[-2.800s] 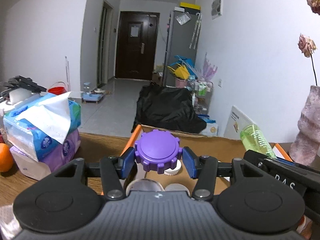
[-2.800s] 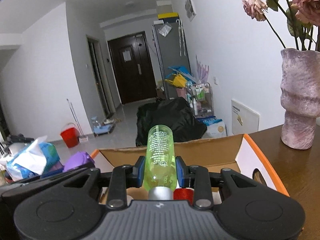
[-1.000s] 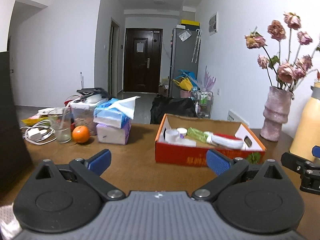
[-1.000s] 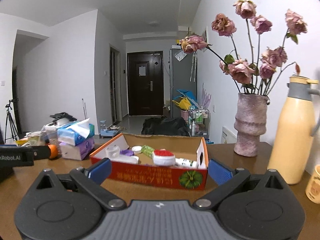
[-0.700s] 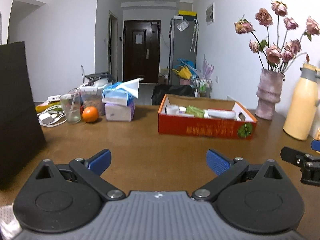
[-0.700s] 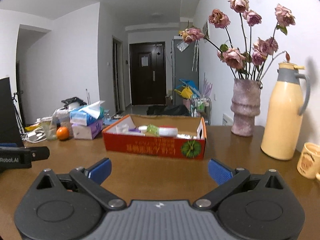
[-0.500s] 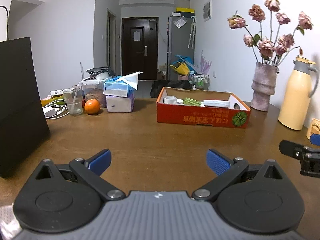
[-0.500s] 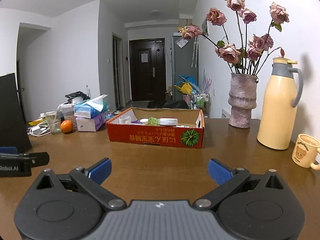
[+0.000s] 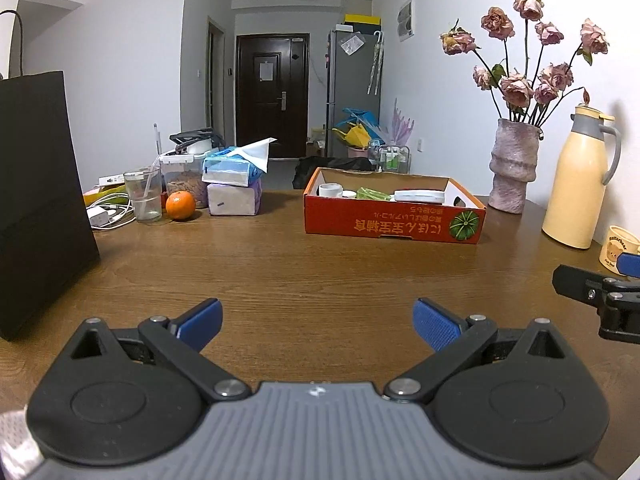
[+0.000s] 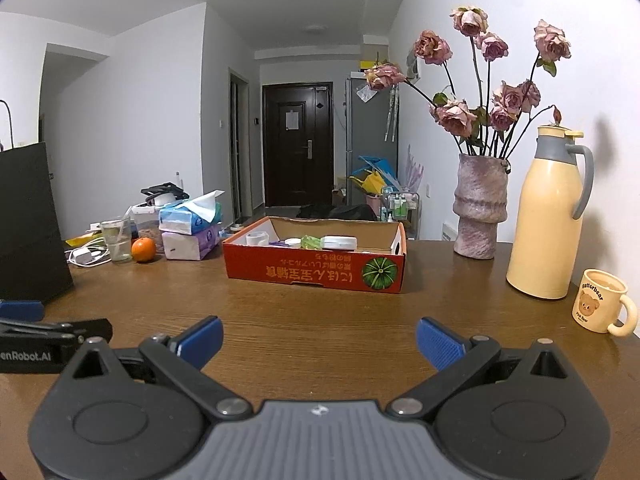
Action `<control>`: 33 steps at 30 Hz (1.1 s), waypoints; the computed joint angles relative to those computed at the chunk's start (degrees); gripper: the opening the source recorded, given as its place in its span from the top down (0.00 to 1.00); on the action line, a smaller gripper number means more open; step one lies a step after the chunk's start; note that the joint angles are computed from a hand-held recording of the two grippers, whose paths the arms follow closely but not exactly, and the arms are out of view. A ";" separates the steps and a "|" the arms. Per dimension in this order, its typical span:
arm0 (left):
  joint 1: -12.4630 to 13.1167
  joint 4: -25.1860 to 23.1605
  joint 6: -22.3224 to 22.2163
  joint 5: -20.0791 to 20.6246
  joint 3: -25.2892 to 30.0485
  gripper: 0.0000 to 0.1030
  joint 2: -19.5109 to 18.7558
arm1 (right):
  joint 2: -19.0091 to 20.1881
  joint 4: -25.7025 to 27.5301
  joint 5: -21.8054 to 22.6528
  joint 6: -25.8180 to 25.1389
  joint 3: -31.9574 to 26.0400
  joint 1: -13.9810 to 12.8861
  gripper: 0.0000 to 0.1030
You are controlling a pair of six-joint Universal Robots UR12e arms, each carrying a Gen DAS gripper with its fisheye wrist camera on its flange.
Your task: Organize rigid objects
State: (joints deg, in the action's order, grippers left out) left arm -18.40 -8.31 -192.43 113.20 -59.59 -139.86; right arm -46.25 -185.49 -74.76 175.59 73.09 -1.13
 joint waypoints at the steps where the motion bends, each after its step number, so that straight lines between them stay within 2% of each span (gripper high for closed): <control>1: -0.01 0.09 0.03 -0.03 -0.08 0.00 0.06 | -0.02 -0.01 -0.05 -0.03 0.00 0.02 0.00; 33: 0.26 -1.30 -0.76 -1.57 0.07 0.00 -0.03 | 0.28 1.97 -0.73 -0.43 -0.64 0.17 0.00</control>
